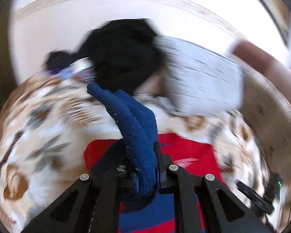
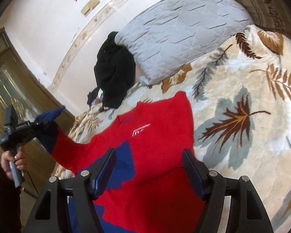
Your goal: Fold small clothes
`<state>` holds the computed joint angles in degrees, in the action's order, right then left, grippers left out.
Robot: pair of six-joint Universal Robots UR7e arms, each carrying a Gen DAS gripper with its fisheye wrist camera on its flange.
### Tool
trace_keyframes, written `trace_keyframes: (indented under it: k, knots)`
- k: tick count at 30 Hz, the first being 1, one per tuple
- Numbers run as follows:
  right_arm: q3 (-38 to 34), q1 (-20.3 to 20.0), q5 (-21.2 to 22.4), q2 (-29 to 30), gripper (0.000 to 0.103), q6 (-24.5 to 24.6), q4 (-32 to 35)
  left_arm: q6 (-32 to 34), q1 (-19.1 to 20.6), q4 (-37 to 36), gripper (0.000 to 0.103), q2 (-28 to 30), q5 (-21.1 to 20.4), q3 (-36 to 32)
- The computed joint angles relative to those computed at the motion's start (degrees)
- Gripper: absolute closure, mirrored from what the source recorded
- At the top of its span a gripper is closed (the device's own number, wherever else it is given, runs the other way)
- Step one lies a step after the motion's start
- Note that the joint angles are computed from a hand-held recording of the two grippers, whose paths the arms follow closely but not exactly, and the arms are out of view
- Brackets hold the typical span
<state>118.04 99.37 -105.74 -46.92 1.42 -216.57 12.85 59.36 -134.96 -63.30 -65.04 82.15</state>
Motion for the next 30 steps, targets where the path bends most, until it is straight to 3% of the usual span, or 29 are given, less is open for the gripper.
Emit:
trace_keyframes:
  k: [3,7,8,14,17,19,21,24,26,29,30]
  knots:
    - [0.7,-0.5,0.4,-0.8,0.030,1.6,-0.9,0.7,-2.8,3.9,0.081,0.6,-2.3,0.5]
    - [1.4,-1.1,1.1,-1.6,0.030,3.0,-0.8,1.6,-3.1,0.3,0.057,-1.4,-3.9,3.9]
    - [1.4,-1.2,1.4,-1.7,0.030,3.2,-0.5,1.5,-2.7,-0.6,0.056,-1.5,-3.3,4.1]
    - [-0.9,-1.6,3.5,-1.4,0.030,3.7,5.2,-1.8,2.5,-2.0,0.056,-2.4,5.0,6.3]
    - [-3.5,-1.4,1.7,-0.7,0.030,3.3,7.6,-4.6,5.7,-2.8,0.056,-2.0,9.0,7.4]
    - [-6.0,-1.5,0.3,-0.4,0.030,3.5,11.3,-5.8,7.5,-3.5,0.056,-1.2,11.9,7.9]
    - [-9.0,-2.2,1.5,0.0,0.030,4.0,15.8,-6.3,8.6,-4.6,0.056,-0.4,13.3,8.3]
    - [-14.3,-2.9,1.6,1.2,0.042,5.4,24.0,-6.4,9.8,-7.7,0.056,0.1,13.1,9.1]
    - [-17.6,-3.1,-0.3,2.8,0.042,6.6,27.5,-6.7,10.4,-9.3,0.057,0.6,12.2,9.2]
    - [-22.2,-3.3,-3.2,5.4,0.046,6.9,34.1,-8.2,11.6,-8.6,0.074,2.0,9.2,7.9]
    - [-23.7,-3.1,-4.8,6.4,0.055,6.8,36.0,-8.3,11.8,-8.5,0.080,2.4,8.5,7.5]
